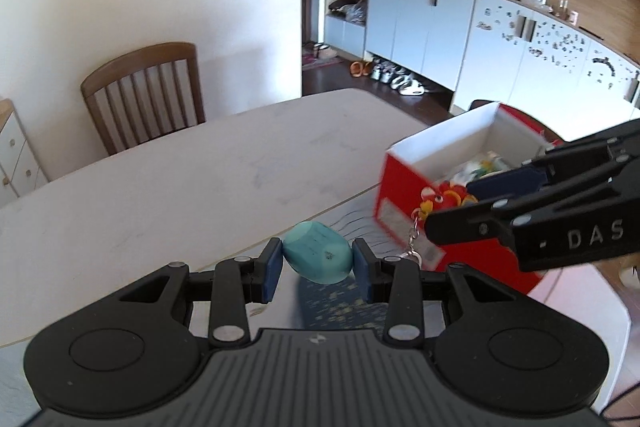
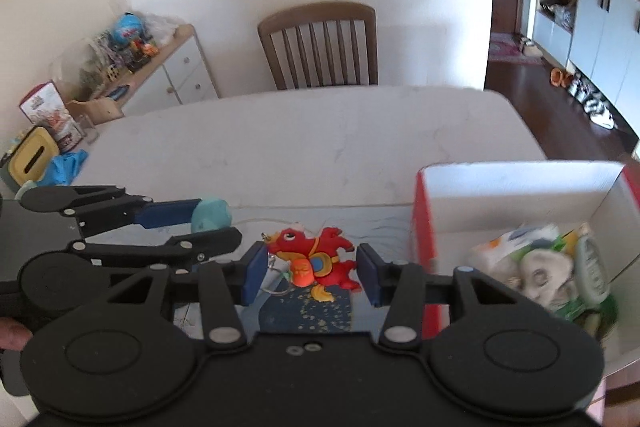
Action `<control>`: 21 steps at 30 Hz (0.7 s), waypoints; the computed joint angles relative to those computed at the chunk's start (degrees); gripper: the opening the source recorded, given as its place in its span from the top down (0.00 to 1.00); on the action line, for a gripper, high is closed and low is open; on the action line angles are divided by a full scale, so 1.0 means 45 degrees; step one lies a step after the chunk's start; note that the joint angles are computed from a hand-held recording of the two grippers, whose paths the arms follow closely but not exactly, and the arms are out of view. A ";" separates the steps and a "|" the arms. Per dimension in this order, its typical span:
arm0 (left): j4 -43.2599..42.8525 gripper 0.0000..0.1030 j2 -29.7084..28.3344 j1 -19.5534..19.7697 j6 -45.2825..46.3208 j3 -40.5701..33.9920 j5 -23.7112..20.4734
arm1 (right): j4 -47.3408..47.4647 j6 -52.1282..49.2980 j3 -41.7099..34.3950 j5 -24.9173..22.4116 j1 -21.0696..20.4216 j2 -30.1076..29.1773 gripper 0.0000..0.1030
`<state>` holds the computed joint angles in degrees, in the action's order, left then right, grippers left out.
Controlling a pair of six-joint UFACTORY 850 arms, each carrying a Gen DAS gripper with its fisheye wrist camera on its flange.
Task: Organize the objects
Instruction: 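Carry the teal ball and red dragon keychain over the cardboard box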
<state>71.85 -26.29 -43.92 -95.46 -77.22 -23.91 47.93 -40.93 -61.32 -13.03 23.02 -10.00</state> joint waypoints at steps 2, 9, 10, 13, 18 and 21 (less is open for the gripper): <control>-0.0361 0.64 -0.0236 -0.0195 0.0535 -0.0543 -0.0309 | 0.0441 -0.0732 0.0124 -0.0189 -0.0307 0.0306 0.54; -0.1804 0.64 -0.1336 -0.0740 0.2244 -0.2581 -0.1061 | 0.0440 -0.2043 0.0605 -0.0484 -0.1480 0.1155 0.54; -0.1953 0.64 -0.1545 -0.0822 0.2469 -0.2939 -0.1168 | 0.0270 -0.2068 0.0671 -0.0487 -0.1679 0.1223 0.54; -0.2427 0.64 -0.2145 -0.1008 0.3126 -0.3952 -0.1514 | -0.0031 -0.2141 0.0777 -0.0629 -0.2180 0.1307 0.54; -0.3886 0.64 -0.3433 -0.1140 0.4743 -0.6028 -0.2006 | 0.0268 -0.3249 0.1038 -0.0643 -0.3005 0.1347 0.54; -0.4953 0.64 -0.4420 -0.1201 0.5984 -0.7551 -0.2520 | 0.0614 -0.4043 0.1191 -0.0476 -0.3387 0.1295 0.54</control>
<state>49.57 -46.18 -49.33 -68.53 -111.20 -35.25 50.69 -59.12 -55.96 -15.17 7.78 -4.17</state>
